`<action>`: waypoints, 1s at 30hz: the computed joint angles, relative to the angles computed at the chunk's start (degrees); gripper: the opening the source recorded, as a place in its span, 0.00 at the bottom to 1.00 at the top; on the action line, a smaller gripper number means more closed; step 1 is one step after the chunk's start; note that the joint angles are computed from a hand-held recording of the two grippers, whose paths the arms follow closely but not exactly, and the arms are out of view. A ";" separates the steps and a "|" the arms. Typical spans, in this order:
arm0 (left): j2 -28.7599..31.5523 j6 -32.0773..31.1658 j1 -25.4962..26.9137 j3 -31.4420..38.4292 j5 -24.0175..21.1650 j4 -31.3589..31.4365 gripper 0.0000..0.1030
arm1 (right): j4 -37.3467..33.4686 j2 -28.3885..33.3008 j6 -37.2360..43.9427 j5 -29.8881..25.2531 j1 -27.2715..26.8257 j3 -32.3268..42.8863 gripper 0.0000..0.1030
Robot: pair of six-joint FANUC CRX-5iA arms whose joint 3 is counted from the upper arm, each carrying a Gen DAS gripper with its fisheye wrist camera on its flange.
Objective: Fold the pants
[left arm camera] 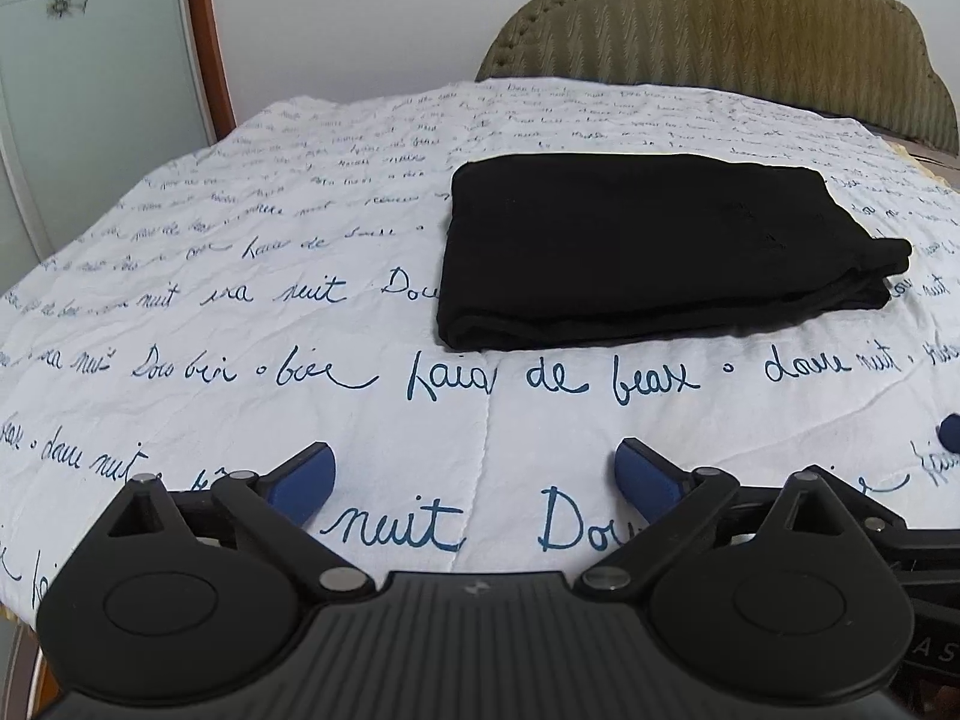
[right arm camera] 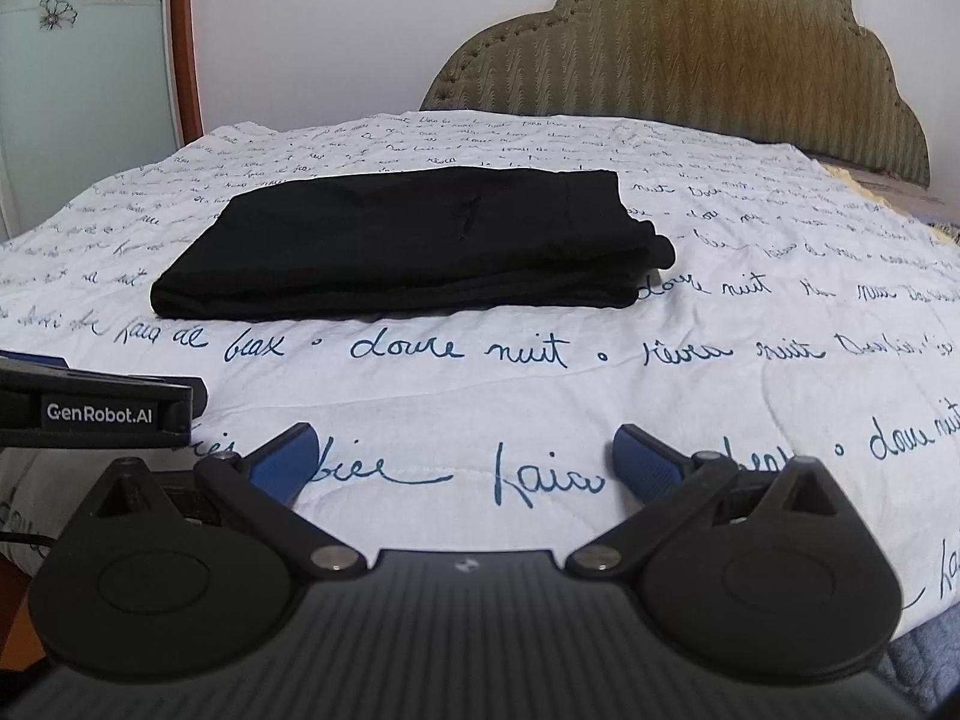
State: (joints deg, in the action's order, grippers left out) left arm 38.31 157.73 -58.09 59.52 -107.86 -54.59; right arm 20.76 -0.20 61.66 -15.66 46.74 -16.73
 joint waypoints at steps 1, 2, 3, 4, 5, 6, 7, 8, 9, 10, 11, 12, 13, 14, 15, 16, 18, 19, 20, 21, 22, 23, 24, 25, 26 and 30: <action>0.16 -0.46 -0.12 0.15 -0.12 -0.34 0.98 | 3.06 -0.06 -2.45 0.94 0.01 -1.11 1.00; 0.30 -0.87 -0.17 0.32 -0.24 -0.54 0.98 | 6.19 -0.13 -5.23 1.83 -0.02 -2.16 1.00; 0.25 -1.02 -0.11 0.24 -0.19 -0.50 0.98 | 8.11 -0.19 -7.05 2.38 -0.09 -2.82 1.00; 0.08 -0.85 -0.01 0.01 -0.03 -0.30 0.98 | 8.46 -0.15 -7.33 2.41 -0.11 -2.87 1.00; -0.25 -0.40 0.12 -0.48 0.30 0.01 0.98 | 8.24 -0.06 -7.08 2.21 -0.06 -2.67 1.00; -0.54 0.04 0.23 -0.95 0.62 0.29 0.99 | 7.40 0.03 -6.31 1.91 -0.02 -2.31 1.00; -0.80 0.41 0.31 -1.38 0.90 0.50 0.99 | 6.76 0.13 -5.81 1.69 0.02 -2.01 1.00; -0.96 0.70 0.34 -1.64 1.07 0.63 0.99 | 6.76 0.15 -5.86 1.70 0.04 -2.00 1.00; -1.11 0.95 0.38 -1.92 1.22 0.74 0.99 | 6.68 0.11 -5.69 1.80 -0.01 -2.06 1.00; -1.08 0.96 0.36 -1.88 1.19 0.71 0.99 | 6.97 0.08 -5.92 1.99 -0.05 -2.21 1.00; -1.07 0.82 0.34 -1.87 1.13 0.63 0.99 | 7.14 0.06 -6.02 2.15 -0.08 -2.33 1.00; -0.95 0.65 0.29 -1.70 1.00 0.51 0.99 | 7.04 0.04 -5.87 2.24 -0.11 -2.37 1.00; -0.91 0.55 0.25 -1.65 0.94 0.44 0.99 | 6.59 0.02 -5.40 2.21 -0.12 -2.29 1.00; -0.90 0.57 0.24 -1.67 0.96 0.41 0.99 | 6.39 0.03 -5.23 2.17 -0.11 -2.22 1.00; -0.94 0.66 0.24 -1.73 1.01 0.44 0.99 | 6.64 0.03 -5.50 2.21 -0.10 -2.28 1.00; -0.95 0.74 0.26 -1.77 1.06 0.47 0.99 | 6.95 0.03 -5.80 2.30 -0.12 -2.38 1.00; -0.90 0.88 0.22 -1.74 1.06 0.43 0.99 | 7.04 0.01 -5.78 2.43 -0.17 -2.44 1.00; -0.89 0.90 0.19 -1.76 1.06 0.37 0.99 | 7.00 0.02 -5.73 2.48 -0.20 -2.43 1.00; -0.89 0.89 0.18 -1.81 1.08 0.31 0.99 | 6.99 0.03 -5.72 2.52 -0.22 -2.44 1.00; -0.88 0.92 0.16 -1.85 1.09 0.25 0.99 | 7.17 0.01 -5.87 2.51 -0.19 -2.50 1.00; -0.86 0.93 0.12 -1.84 1.08 0.19 0.99 | 7.31 0.01 -6.06 2.53 -0.18 -2.54 1.00; -0.87 0.96 0.09 -1.88 1.09 0.15 0.99 | 7.37 0.01 -6.22 2.54 -0.18 -2.55 1.00; -0.96 1.06 0.08 -2.03 1.15 0.14 0.99 | 7.28 0.01 -6.21 2.58 -0.20 -2.56 1.00; -1.02 1.15 0.07 -2.14 1.22 0.15 0.99 | 7.52 0.01 -6.43 2.69 -0.22 -2.64 1.00; -1.02 1.15 0.07 -2.14 1.22 0.15 0.99 | 7.78 0.03 -6.61 2.81 -0.25 -2.72 1.00; -1.00 1.12 0.06 -2.10 1.17 0.15 0.99 | 8.02 -0.03 -6.78 2.97 -0.29 -2.88 1.00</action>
State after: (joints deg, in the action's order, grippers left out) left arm 37.32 158.85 -58.04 57.42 -106.69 -54.44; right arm 28.78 -0.23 54.88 -12.69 46.45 -19.61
